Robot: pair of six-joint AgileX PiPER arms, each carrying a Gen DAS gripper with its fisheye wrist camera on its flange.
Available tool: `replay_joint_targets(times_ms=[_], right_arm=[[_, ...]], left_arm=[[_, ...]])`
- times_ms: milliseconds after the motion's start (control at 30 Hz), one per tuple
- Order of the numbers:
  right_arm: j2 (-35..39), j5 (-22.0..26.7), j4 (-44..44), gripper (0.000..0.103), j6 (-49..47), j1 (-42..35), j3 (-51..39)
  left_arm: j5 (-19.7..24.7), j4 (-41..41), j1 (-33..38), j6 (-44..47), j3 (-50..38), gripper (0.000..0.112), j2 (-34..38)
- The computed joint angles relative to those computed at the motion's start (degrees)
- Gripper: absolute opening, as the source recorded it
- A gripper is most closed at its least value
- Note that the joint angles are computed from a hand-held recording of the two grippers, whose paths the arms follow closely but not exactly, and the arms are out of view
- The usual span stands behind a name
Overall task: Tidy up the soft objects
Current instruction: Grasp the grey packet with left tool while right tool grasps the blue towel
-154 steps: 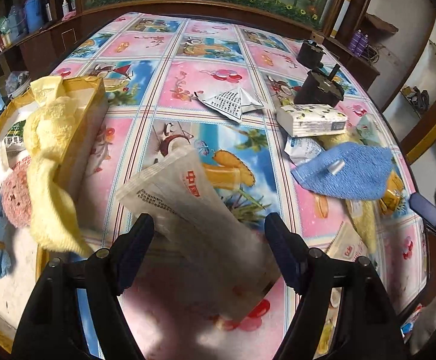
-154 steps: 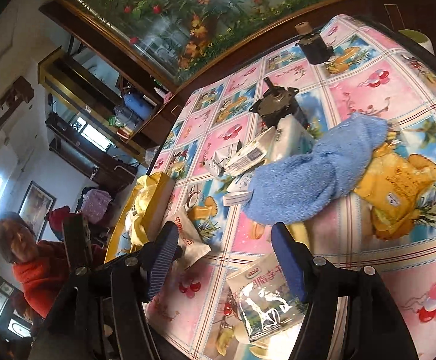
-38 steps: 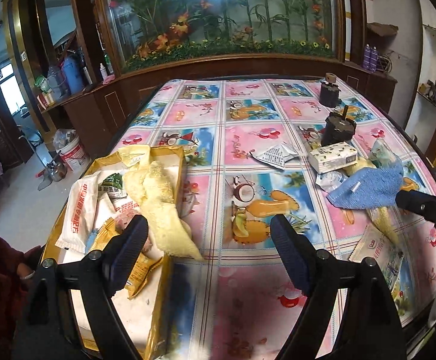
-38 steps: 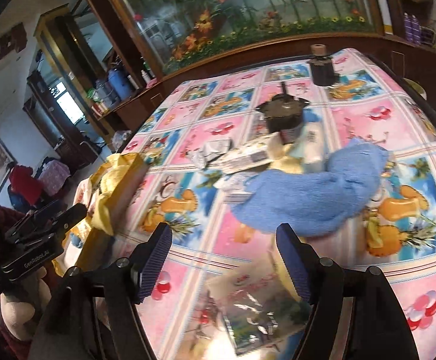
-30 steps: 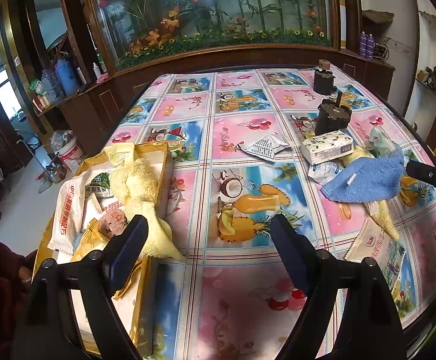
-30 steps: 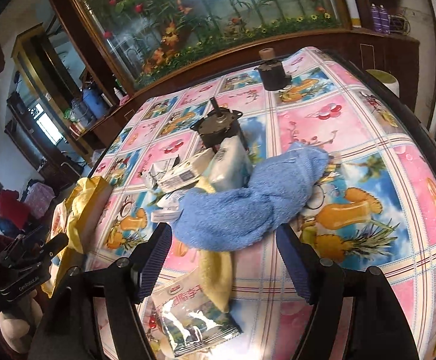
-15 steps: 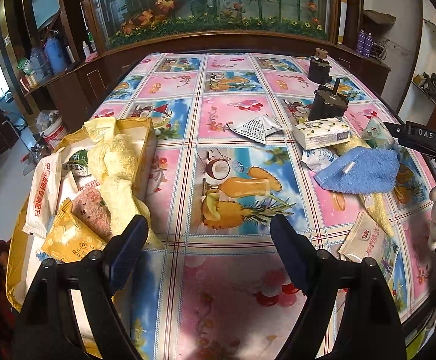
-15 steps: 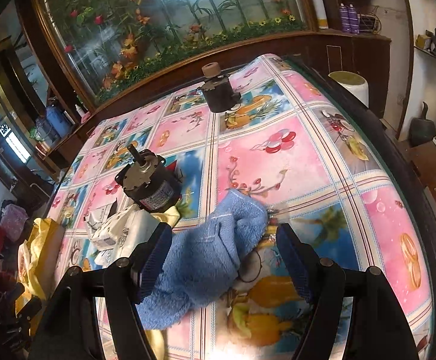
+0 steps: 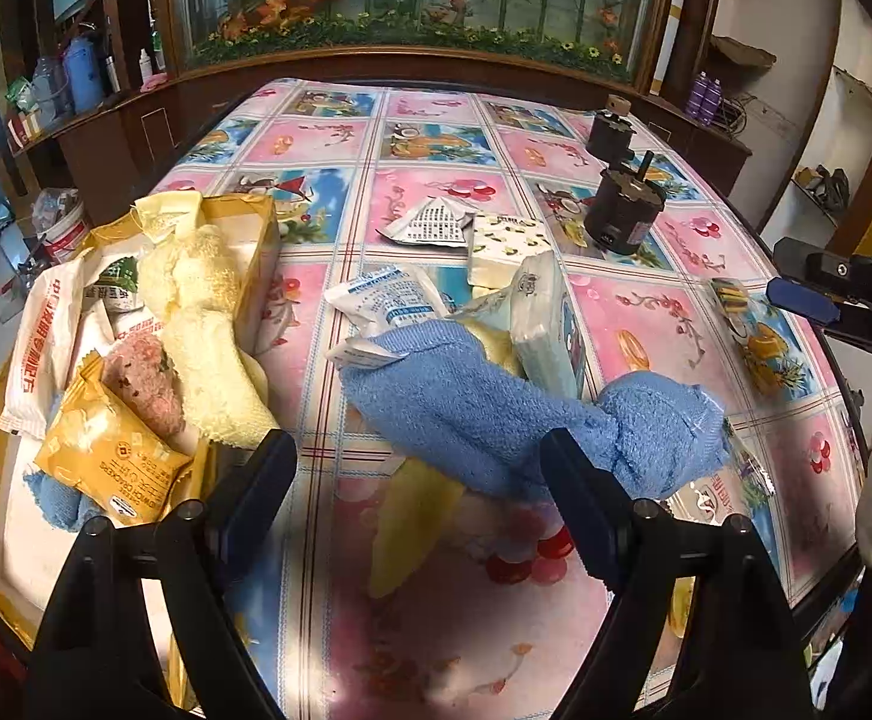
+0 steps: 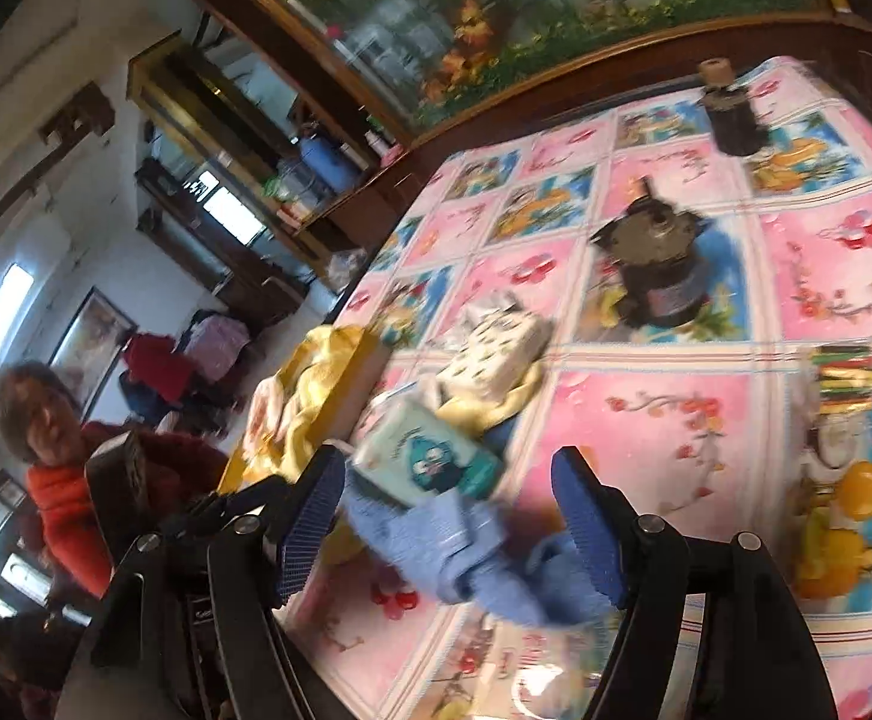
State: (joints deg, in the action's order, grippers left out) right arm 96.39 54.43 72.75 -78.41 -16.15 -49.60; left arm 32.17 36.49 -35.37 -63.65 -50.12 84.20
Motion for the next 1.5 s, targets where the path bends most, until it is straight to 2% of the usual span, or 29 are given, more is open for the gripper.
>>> replay_joint_targets(times_ms=[67,233,300,400,467,567,733,833,900,1000,1067,1100,1133,1200,1233,1367,1500], right_arm=[[-1.83,-4.84,-0.44,0.075,0.37,-1.82,1.17],[-1.29,-10.35,-2.66,0.076,0.67,-8.0,1.7],[-0.43,-9.96,-3.71,0.076,0.47,-9.36,1.44],[-1.61,-8.99,-5.54,0.076,-1.74,-6.62,3.16],[-3.05,-10.0,-6.35,0.076,-4.18,-1.91,5.26],[-5.95,-19.2,-5.6,0.077,-7.73,11.23,8.98],[-5.64,-36.4,-6.81,0.081,-8.16,30.17,10.16],[-4.02,-43.38,-9.69,0.081,-7.04,36.06,10.24],[-3.13,-43.61,-11.31,0.081,-5.74,36.7,9.91],[-2.78,-41.37,-6.32,0.08,-10.1,35.03,9.82],[-3.34,-39.61,-2.27,0.075,-14.09,33.41,10.59],[-3.6,-38.92,-0.53,0.072,-15.99,32.66,10.97],[-3.68,-38.2,0.16,0.067,-16.74,32.01,11.17],[-3.39,-36.53,0.39,0.06,-17.06,30.74,10.93],[-3.25,-35.74,1.33,0.058,-18.07,30.17,10.87],[-3.53,-32.93,2.32,0.05,-18.3,28.69,11.11],[-6.3,-29.17,-1.11,0.048,-14.34,27.43,12.52]], left_arm=[[-2.13,-2.25,0.4,2.49,0.46,0.084,0.17],[-7.23,-10.18,3.21,10.33,1.51,0.084,-0.33],[-8.71,-13.12,5.66,12.92,2.48,0.084,-2.05],[-9.1,-24.14,11.2,23.43,2.18,0.084,-3.72],[-8.59,-33.73,14.78,32.76,1.25,0.084,-3.68],[-8.07,-44.74,17.95,44.25,-0.55,0.084,-2.64],[-7.63,-42.73,16.42,46.21,-7.74,0.084,3.51],[-5.83,-48.33,16.44,53.93,-13.59,0.084,9.69],[-4.24,-48.29,15.65,54.87,-17.22,0.084,13.71],[-3.84,-47.69,14.22,56.68,-20.16,0.083,16.91],[-4.54,-44.71,12.79,55.35,-20.49,0.082,17.26],[-5.05,-44.74,12.55,55.93,-20.26,0.069,17.03],[-5.38,-46.73,12.64,58.21,-20.14,0.048,16.97],[-5.28,-50.3,13.1,61.85,-20.11,0.026,16.88],[-5.95,-51.53,13.19,63.27,-19.55,0.019,16.41],[-8.14,-55.56,13.58,66.7,-17.12,0.014,13.59],[-9.42,-63.45,14.94,72.77,-13.81,0.013,9.02]])
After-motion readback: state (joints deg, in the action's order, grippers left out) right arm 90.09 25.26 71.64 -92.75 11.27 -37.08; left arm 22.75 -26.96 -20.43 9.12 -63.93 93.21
